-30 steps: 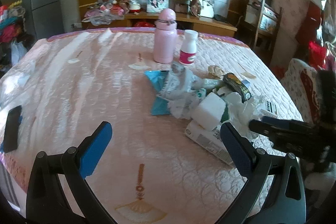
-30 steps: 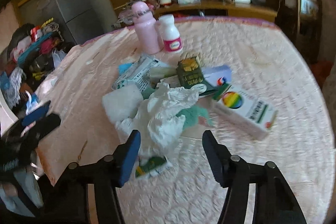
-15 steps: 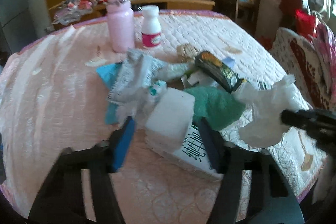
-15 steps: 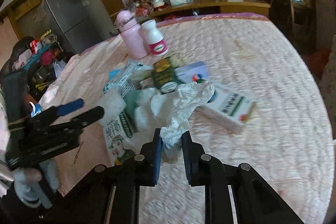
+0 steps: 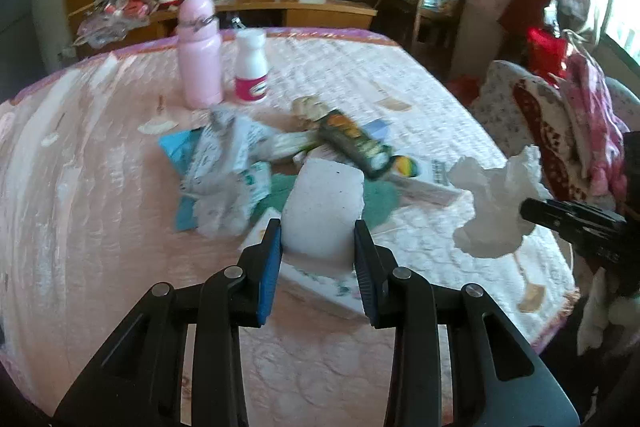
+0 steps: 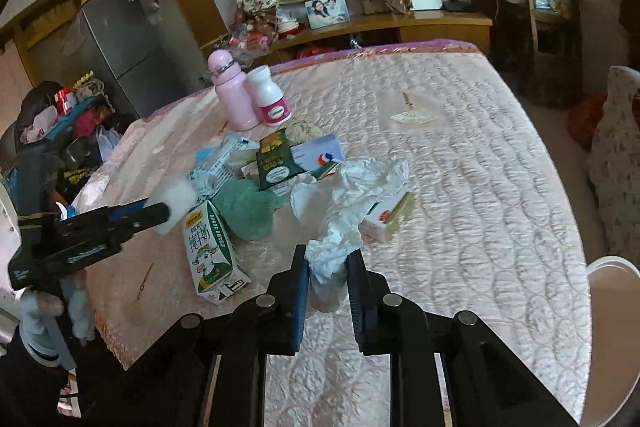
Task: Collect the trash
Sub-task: 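Grasp the white sponge with the left tool while the right tool grasps crumpled tissue, then carry the sponge and tissue in both tools over the white bucket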
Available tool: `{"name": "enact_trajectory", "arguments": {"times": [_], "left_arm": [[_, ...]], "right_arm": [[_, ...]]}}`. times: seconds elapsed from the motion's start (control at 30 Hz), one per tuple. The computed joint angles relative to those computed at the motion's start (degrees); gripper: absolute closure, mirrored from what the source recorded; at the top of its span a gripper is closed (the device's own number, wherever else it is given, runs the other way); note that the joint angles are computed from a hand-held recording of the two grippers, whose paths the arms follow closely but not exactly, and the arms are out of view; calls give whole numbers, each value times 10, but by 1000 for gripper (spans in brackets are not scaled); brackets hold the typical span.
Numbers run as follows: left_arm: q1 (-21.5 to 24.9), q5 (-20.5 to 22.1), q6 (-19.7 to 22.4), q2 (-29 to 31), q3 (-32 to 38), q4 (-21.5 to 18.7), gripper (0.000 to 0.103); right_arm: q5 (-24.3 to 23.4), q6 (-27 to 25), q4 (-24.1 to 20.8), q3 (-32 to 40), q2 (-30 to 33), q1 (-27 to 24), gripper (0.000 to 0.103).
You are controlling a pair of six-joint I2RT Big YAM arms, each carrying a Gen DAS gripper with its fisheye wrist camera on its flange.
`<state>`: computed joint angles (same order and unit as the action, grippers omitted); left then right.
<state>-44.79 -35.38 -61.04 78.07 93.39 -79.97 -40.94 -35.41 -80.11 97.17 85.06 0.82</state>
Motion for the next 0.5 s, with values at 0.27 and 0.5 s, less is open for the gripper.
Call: {"name": "enact_trajectory", "arguments": {"times": [0.27,0.5], "left_arm": [[-23,14,52,90,105,20,71],[-29,50,111,201,231,34,71]], "right_arm": [[5,-12,-16,34,15,-50,86],[23,-35,-37,95,52,-107,86]]}}
